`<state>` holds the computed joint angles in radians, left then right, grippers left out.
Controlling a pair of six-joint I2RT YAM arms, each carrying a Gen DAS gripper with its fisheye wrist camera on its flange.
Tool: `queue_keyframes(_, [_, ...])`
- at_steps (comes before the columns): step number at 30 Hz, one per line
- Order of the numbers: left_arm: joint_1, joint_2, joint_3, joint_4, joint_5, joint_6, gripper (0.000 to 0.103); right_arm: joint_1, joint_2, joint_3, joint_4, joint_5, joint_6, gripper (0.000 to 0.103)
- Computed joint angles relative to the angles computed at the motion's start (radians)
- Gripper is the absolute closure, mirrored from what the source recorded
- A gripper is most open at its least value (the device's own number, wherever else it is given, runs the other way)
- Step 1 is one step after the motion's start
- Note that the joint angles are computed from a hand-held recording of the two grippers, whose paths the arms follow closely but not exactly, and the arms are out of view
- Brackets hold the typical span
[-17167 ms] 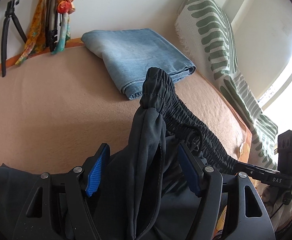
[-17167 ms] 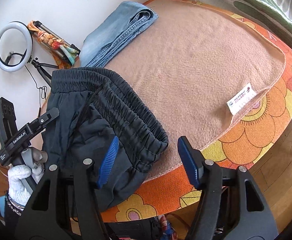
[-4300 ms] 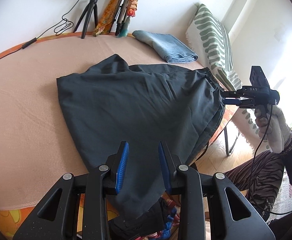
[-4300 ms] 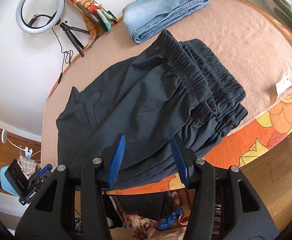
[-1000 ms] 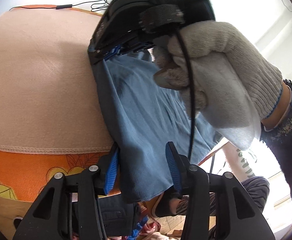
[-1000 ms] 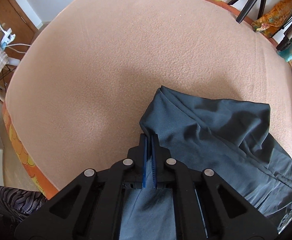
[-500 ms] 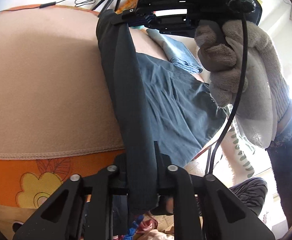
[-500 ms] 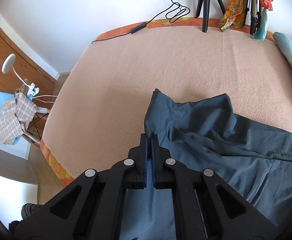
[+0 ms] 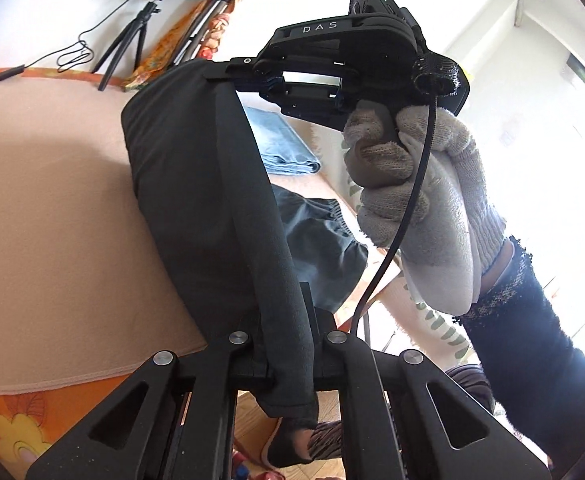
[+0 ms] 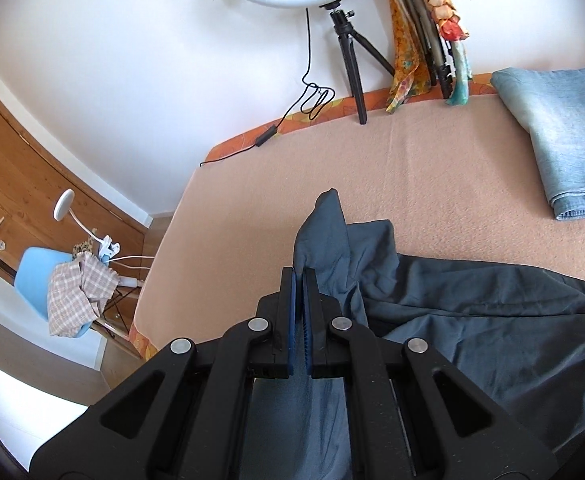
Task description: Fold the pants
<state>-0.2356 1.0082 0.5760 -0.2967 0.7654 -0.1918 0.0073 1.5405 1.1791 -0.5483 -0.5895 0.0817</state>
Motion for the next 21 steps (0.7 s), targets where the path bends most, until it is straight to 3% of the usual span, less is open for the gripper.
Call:
queue_keyframes(5, [-0.167,0.08,0.068,0.104,-0.069,-0.099,0.097,-0.166,-0.036,-0.001,-0.046,-0.116,-0.045,0.099])
queue_keyframes(11, [-0.321,0.199,0.192,0.158,-0.142,-0.119,0.097,-0.366,-0.048,0.025,-0.112,-0.224,-0.14,0.099])
queue_keyframes(16, [-0.416,0.312,0.264,0.188,-0.174,-0.119,0.097,-0.501,0.034,0.071,-0.174,-0.269,-0.242,0.099])
queue_keyframes(21, [-0.489,0.447,0.333,0.22,-0.199,-0.131,0.097,-0.579,0.157,0.132,-0.211,-0.238,-0.332,0.099])
